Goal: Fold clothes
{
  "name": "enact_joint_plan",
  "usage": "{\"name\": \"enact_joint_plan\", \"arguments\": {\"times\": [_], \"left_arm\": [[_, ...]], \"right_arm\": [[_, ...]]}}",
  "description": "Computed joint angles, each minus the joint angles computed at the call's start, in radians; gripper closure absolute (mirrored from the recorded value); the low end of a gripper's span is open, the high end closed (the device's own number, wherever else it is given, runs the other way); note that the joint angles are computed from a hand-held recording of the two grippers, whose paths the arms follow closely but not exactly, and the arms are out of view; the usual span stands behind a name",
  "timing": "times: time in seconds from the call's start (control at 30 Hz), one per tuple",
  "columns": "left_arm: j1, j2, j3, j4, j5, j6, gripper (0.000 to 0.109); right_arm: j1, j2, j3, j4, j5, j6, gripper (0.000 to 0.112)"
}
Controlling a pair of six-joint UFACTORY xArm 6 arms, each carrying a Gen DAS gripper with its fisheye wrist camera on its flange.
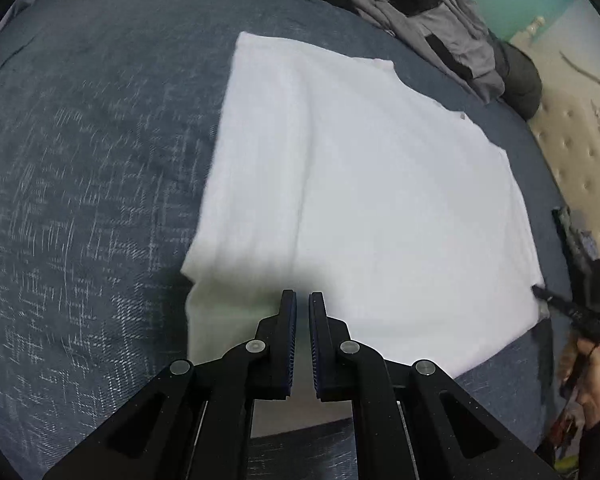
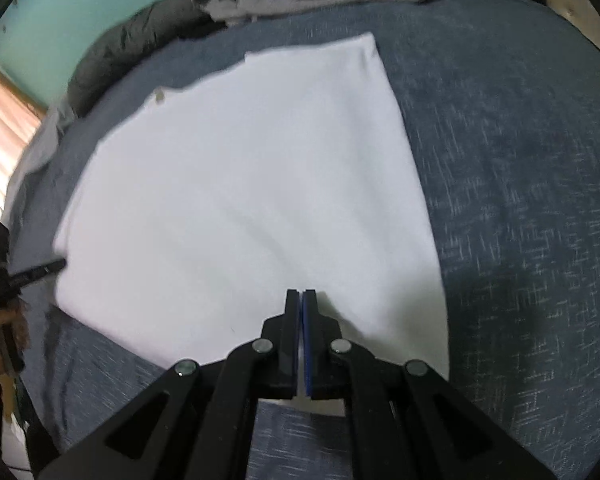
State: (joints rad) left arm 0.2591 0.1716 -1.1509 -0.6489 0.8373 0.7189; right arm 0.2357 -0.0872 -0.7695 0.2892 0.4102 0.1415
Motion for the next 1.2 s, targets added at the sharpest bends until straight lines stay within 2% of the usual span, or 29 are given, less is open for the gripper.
{"name": "enact_joint_plan", "arguments": {"times": [0.1, 0.23, 0.3, 0.47, 0.53, 0.6, 0.7, 0.83, 1.03, 1.13, 1.2], "left_arm": [[0.029, 0.007, -0.010, -0.009, -0.010, -0.003, 0.102], [0.040, -0.001, -0.010, -0.025, -0.040, -0.026, 0.102], [0.037, -0.013, 0.001, -0.043, -0.051, -0.011, 0.101], [0.018, -0.050, 0.041, -0.108, -0.060, 0.018, 0.100], [0.010, -0.078, 0.070, -0.148, -0.073, 0.047, 0.094], [0.006, -0.109, 0.106, -0.183, -0.084, 0.087, 0.081], [0.002, -0.142, 0.147, -0.215, -0.088, 0.122, 0.078], [0.002, -0.183, 0.209, -0.265, -0.138, 0.176, 0.078], [0.048, -0.210, 0.264, -0.338, -0.123, 0.244, 0.071], [0.070, -0.199, 0.252, -0.365, -0.088, 0.257, 0.069], [0.084, -0.191, 0.241, -0.385, -0.066, 0.264, 0.067]], "right_arm": [[-0.046, -0.029, 0.024, -0.038, 0.016, 0.068, 0.111], [-0.058, -0.071, 0.046, -0.065, -0.038, 0.148, 0.111], [-0.035, -0.077, 0.048, -0.045, -0.080, 0.137, 0.111], [0.026, -0.037, -0.003, -0.013, -0.081, 0.135, 0.111], [0.060, -0.040, -0.005, 0.052, -0.082, 0.113, 0.111], [0.097, -0.001, -0.042, 0.103, -0.085, 0.069, 0.111], [0.172, 0.031, -0.108, 0.133, -0.043, 0.031, 0.111], [0.262, 0.133, -0.228, 0.137, -0.028, 0.044, 0.111], [0.302, 0.243, -0.330, -0.058, 0.010, 0.258, 0.111], [0.308, 0.284, -0.354, -0.114, 0.056, 0.322, 0.111], [0.314, 0.279, -0.330, -0.126, 0.044, 0.357, 0.111]]}}
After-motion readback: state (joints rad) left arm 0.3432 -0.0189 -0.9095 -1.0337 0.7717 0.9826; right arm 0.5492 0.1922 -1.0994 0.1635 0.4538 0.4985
